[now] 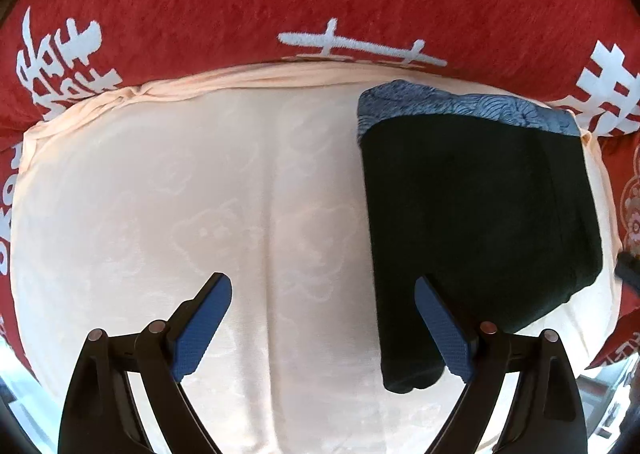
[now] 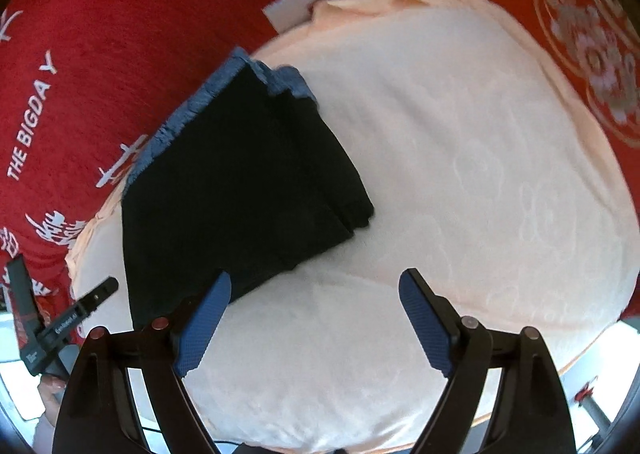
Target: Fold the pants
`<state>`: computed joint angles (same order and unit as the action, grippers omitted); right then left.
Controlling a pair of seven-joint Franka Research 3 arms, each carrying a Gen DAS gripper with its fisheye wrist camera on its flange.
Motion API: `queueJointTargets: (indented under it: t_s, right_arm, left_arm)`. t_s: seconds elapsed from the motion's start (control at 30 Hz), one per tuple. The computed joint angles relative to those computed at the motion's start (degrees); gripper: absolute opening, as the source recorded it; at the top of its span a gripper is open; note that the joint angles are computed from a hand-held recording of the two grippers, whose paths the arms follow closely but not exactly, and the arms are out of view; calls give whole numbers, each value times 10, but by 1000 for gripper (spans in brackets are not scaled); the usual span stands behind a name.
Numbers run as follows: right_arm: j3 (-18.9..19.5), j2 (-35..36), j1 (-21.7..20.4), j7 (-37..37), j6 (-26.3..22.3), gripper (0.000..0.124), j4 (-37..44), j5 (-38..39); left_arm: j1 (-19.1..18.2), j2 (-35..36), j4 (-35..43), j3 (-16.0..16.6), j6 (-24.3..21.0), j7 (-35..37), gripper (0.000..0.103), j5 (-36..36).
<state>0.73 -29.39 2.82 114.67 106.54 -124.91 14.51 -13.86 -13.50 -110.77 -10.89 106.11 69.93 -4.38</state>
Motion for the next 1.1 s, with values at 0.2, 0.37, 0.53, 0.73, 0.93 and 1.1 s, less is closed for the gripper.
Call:
queueJointTargets:
  t_s: [0.2, 0.37, 0.53, 0.73, 0.93, 1.1]
  right_arm:
    - [-5, 88, 7, -67, 59, 66, 71, -23]
    - [-21, 193, 16, -119, 86, 59, 148, 11]
    - [-30, 274, 14, -168, 63, 38, 212, 49]
    - [-33, 261, 7, -204, 47, 14, 190, 49]
    - [-32, 235, 1, -229, 15, 13, 166, 8]
    - [-41, 210, -10, -217, -25, 14, 150, 31]
  left_arm:
    - [-3, 18, 17, -9, 8, -35, 94, 5]
    - [-11, 55, 51, -24, 14, -71, 94, 27]
    - [-23, 82, 65, -34, 5, -95, 94, 31]
    - [-29, 88, 72, -34, -8, -112, 94, 32]
    - [-35, 108, 104, -39, -36, -108, 94, 61]
    - [-36, 113, 113, -39, -46, -108, 94, 64]
